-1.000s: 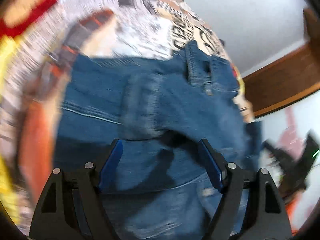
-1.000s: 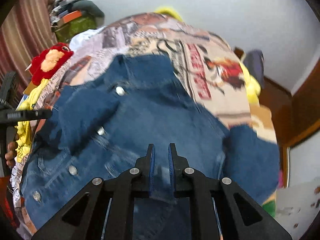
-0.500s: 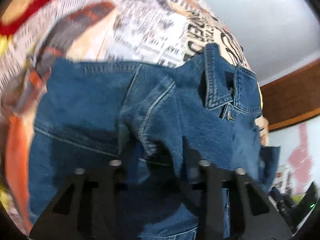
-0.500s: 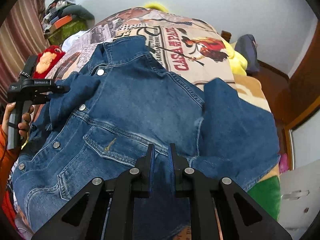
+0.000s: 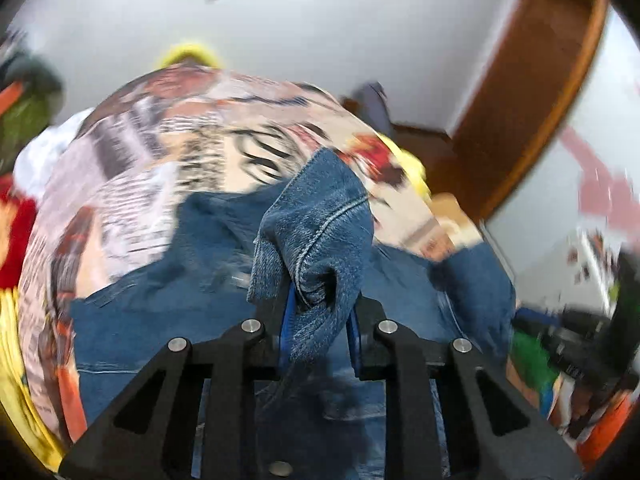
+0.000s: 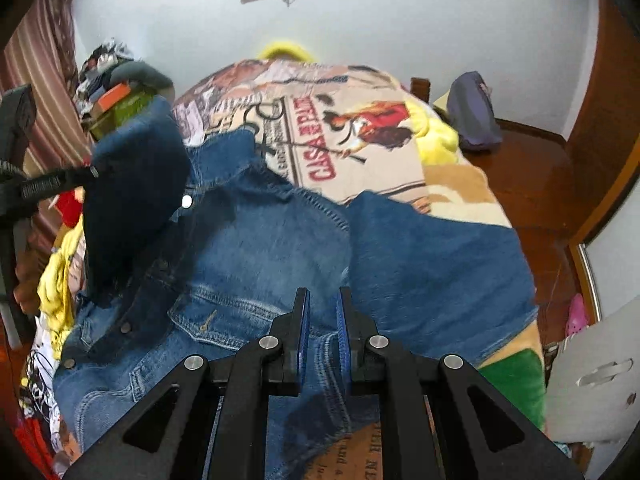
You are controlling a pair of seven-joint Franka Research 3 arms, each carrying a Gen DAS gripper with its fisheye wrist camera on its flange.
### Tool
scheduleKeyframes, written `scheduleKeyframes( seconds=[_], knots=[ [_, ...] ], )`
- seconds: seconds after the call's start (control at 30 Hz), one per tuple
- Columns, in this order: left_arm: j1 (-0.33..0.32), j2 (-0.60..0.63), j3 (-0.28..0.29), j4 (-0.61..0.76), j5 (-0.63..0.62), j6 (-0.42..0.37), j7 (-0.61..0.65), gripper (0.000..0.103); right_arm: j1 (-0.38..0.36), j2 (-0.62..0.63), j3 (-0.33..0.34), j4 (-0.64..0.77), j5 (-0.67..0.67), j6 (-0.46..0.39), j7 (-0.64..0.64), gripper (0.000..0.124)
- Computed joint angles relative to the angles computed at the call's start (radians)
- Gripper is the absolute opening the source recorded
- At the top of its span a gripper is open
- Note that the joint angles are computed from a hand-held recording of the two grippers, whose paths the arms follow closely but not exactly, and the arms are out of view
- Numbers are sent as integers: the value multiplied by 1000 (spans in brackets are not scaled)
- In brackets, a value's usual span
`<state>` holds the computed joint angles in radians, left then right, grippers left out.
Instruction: Fold large clothes
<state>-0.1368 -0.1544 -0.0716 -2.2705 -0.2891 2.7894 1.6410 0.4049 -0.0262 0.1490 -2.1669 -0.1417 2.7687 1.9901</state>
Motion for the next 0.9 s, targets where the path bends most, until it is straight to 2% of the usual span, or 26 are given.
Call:
scheduleKeyframes(
  seconds=[0.1,0.2,0.33,0.4,0.5,0.63,0.77,0.9],
  knots=[
    [-5,54,-43,26,93,-63,-34,22,-7,-32,-3,-27,22,11,-8,9],
    [-17,92,-64,40,98,-168,-7,25,-12,-56,-1,-50,61,4,-35,9],
    [-25,108,-83,41,33,-256,71,40,-23,-57,15,-48,31,-22,-22,9],
    [-27,88,-85,30,-5,-248,113,50,-21,-53,18,-43,30,-26,-22,9],
    [-36,24,-72,-5,-73,-225,179,57,-13,-34,21,-20,33,-29,-21,9],
    [-44,-71,-37,-76,-86,-141,196,69,10,4,23,38,45,-33,-43,9],
    [2,-132,-8,-136,27,-62,121,80,46,73,24,133,48,-53,-69,9],
    [89,-154,16,-191,184,-46,9,82,90,168,22,245,80,-103,-118,9]
  ],
)
